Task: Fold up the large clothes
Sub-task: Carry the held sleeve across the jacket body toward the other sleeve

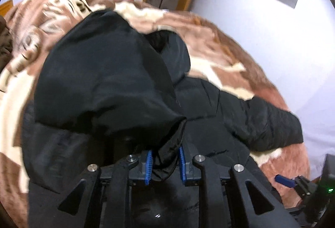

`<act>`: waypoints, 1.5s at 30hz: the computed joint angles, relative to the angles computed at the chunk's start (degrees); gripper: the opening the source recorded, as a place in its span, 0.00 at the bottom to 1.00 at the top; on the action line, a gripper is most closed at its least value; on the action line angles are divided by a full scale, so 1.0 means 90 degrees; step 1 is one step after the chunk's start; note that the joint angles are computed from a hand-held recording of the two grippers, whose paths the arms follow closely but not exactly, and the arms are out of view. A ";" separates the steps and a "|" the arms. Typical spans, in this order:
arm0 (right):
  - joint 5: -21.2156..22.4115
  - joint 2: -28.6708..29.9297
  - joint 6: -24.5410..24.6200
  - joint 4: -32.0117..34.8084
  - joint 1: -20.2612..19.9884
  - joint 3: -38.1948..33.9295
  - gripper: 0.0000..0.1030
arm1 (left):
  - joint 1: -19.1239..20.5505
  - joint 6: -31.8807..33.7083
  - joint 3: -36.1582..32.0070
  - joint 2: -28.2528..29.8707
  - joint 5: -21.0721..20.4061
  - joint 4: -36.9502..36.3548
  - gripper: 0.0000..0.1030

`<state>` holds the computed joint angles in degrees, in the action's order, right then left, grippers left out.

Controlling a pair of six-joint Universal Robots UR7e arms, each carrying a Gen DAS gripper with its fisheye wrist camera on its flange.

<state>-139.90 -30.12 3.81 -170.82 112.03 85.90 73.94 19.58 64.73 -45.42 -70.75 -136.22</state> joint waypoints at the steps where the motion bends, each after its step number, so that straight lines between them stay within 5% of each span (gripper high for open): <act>1: 0.0014 -0.0016 0.0015 -0.0057 -0.0017 0.0037 0.72 | 0.0037 -0.0049 -0.0115 0.0114 -0.0094 0.0178 0.32; 2: 0.0048 -0.0033 0.0026 -0.0124 -0.0043 0.0069 0.72 | 0.0053 -0.0133 -0.0015 0.0088 -0.0173 0.0249 0.49; 5: 0.0121 -0.0074 0.0061 -0.0278 -0.0110 0.0132 0.72 | 0.0085 -0.0307 0.0145 0.0092 -0.0463 0.0335 0.75; 14: 0.0117 -0.0041 -0.0278 -0.0927 0.0019 0.0011 0.72 | -0.0090 -0.0182 0.0648 -0.0501 -0.1304 0.0341 0.89; 18: 0.0160 0.0166 -0.0504 -0.1026 0.0093 -0.0354 0.72 | 0.0005 -0.0005 0.0407 -0.0583 -0.1344 0.0304 0.89; 23: 0.0415 0.0706 -0.0818 -0.0485 0.0003 -0.1263 0.71 | 0.0256 0.0428 -0.0169 -0.0215 0.0095 -0.0236 0.87; 26: 0.0505 0.1151 -0.0912 0.0118 -0.0119 -0.2051 0.57 | 0.0476 0.0546 -0.0821 0.0221 0.0929 -0.0316 0.68; 30: 0.0377 0.1820 -0.1062 0.0795 -0.0332 -0.3286 0.52 | 0.0808 0.0201 -0.1844 0.0872 0.1495 0.0062 0.61; 36: 0.0291 0.2379 -0.1258 0.1319 -0.0625 -0.4351 0.52 | 0.0926 0.0345 -0.1799 0.1004 0.1456 -0.0070 0.61; 39: 0.0284 0.2248 -0.1057 0.1555 -0.0592 -0.4279 0.52 | 0.0905 0.0183 -0.1844 0.0882 0.1330 0.0255 0.61; 42: 0.0351 0.1995 -0.1235 0.0932 -0.0477 -0.3891 0.52 | 0.0912 0.0226 -0.1976 0.0768 0.0909 0.0121 0.61; 45: 0.0407 0.2038 -0.1416 0.0814 -0.0432 -0.4116 0.52 | 0.0917 0.0426 -0.2637 0.1115 0.1108 0.0046 0.61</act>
<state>-136.23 -11.78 -8.93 -163.49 108.14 48.85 82.20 23.41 41.00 -35.38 -60.78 -135.81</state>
